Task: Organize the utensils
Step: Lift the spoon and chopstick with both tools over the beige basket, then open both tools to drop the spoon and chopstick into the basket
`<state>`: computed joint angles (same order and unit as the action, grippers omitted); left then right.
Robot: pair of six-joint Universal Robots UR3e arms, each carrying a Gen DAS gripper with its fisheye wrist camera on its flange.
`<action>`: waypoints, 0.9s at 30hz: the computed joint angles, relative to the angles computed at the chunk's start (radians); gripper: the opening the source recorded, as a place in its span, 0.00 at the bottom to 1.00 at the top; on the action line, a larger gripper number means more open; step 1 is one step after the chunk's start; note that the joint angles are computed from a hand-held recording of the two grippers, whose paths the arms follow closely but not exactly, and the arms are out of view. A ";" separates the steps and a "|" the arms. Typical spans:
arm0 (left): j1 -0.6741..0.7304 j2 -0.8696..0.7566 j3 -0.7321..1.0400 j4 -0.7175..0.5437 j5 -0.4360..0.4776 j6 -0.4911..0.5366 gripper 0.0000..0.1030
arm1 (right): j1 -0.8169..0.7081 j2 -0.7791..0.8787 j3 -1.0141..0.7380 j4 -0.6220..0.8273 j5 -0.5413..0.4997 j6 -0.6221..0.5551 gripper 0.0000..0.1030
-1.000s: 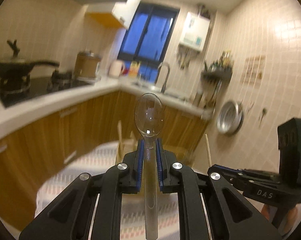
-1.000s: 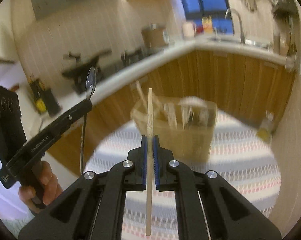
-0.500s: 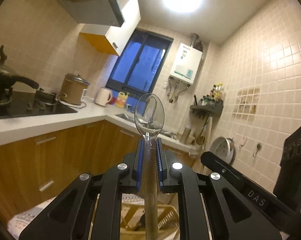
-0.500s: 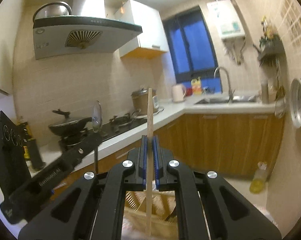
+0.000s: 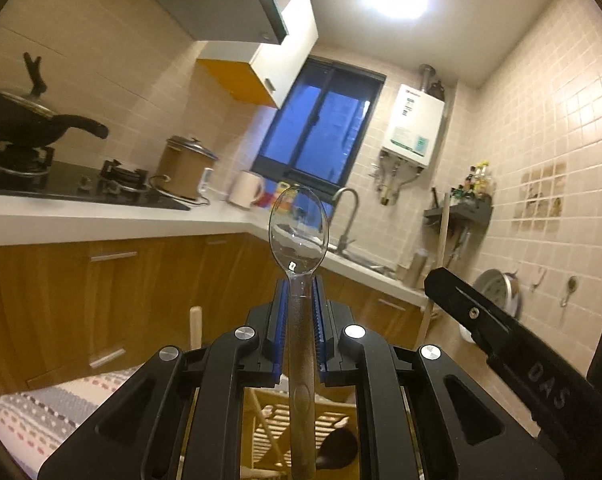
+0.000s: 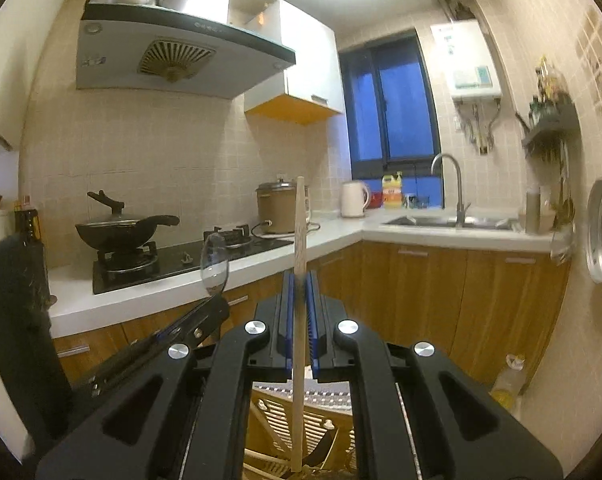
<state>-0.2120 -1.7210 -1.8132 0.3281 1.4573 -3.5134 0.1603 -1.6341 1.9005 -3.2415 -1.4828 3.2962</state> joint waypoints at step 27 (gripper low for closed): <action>0.089 0.224 -0.221 -0.071 -0.104 0.068 0.38 | -0.050 -0.158 0.208 -0.041 0.035 0.039 0.46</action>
<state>-0.1233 -1.4970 -2.0345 0.2576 1.3532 -3.4451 0.1102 -1.7918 2.1088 -3.2826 -1.4476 3.3349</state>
